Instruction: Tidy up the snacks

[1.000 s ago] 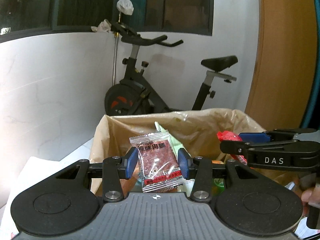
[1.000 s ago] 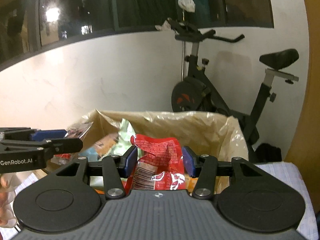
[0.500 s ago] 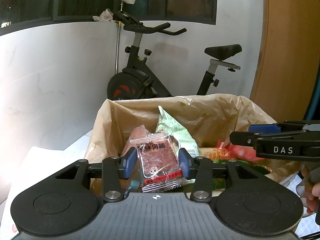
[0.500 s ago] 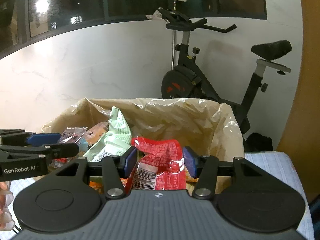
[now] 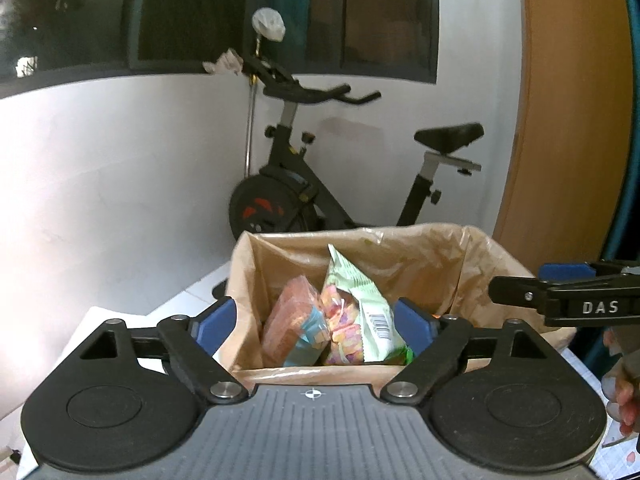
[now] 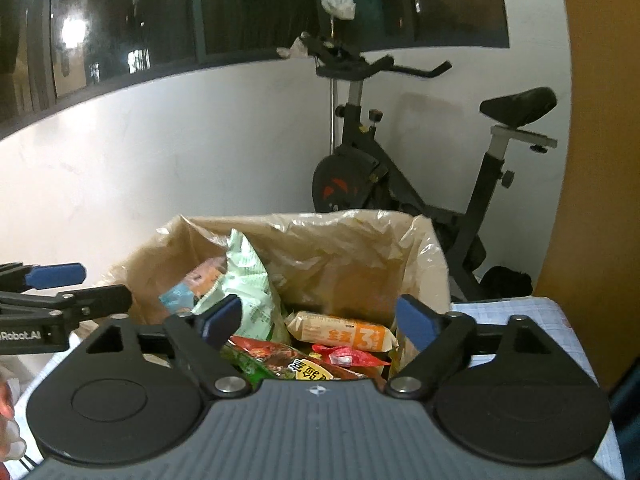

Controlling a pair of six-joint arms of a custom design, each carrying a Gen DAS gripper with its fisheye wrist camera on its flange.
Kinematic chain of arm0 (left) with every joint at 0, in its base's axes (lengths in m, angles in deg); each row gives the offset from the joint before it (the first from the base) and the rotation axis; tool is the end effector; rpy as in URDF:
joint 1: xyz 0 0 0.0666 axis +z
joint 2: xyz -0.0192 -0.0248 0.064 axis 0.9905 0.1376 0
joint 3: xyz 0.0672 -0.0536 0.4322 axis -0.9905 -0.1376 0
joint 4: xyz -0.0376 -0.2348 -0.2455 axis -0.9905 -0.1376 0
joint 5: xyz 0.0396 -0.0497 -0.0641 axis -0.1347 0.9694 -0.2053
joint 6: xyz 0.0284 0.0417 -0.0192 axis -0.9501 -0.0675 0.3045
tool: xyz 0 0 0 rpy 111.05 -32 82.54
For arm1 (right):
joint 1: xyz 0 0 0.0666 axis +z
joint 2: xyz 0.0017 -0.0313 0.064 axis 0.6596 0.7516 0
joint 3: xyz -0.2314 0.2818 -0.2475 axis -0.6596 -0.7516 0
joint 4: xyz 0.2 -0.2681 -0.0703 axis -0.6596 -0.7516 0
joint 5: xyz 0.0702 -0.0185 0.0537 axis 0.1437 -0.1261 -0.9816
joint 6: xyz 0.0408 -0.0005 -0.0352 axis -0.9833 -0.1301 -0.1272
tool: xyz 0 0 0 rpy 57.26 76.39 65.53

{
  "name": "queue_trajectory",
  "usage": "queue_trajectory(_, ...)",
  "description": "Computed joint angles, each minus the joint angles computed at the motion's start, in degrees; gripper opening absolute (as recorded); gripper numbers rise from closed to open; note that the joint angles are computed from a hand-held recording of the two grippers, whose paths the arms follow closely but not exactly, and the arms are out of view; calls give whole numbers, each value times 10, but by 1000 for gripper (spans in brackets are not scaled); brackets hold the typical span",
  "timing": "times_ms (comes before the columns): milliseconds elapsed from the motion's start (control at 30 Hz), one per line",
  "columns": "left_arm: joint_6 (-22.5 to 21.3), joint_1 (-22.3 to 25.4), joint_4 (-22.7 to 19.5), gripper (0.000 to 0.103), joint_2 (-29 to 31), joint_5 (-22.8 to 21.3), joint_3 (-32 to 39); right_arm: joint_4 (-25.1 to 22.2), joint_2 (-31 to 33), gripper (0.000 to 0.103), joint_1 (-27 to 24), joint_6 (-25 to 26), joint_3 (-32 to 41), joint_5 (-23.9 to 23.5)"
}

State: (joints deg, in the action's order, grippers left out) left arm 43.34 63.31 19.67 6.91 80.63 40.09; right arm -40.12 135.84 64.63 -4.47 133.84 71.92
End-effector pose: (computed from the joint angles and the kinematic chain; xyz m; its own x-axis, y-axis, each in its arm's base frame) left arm 0.5275 -0.1856 0.4243 -0.3813 0.1826 -0.9062 0.4686 0.8832 -0.0192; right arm 0.4863 0.1940 0.4219 -0.4520 0.2146 -0.8658 0.1511 0.9750 0.1628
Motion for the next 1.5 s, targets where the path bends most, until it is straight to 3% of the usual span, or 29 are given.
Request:
queue_trajectory(200, -4, 0, 37, 93, -59, -29, -55, 17, -43, 103, 26, -8, -29, 23)
queue_trajectory(433, -13, -10, 39, 93, -131, -70, -106, 9, -90, 103, 87, 2, -49, 115)
queue_trajectory(600, -28, -13, 61, 93, -177, -81, -144, 21, -122, 103, 128, 2, -68, 159)
queue_trajectory(800, -46, -23, 78, 93, -216, -106, -174, 1, -144, 103, 173, -15, -68, 204)
queue_trajectory(967, -17, -16, 65, 93, -236, -86, -178, -5, -154, 103, 213, -9, -64, 255)
queue_trajectory(1233, 16, -6, 54, 93, -250, -72, -177, -23, -160, 103, 243, -28, -59, 285)
queue_trajectory(1500, 25, -13, 64, 93, -251, -83, -189, -44, -164, 103, 243, -54, -62, 281)
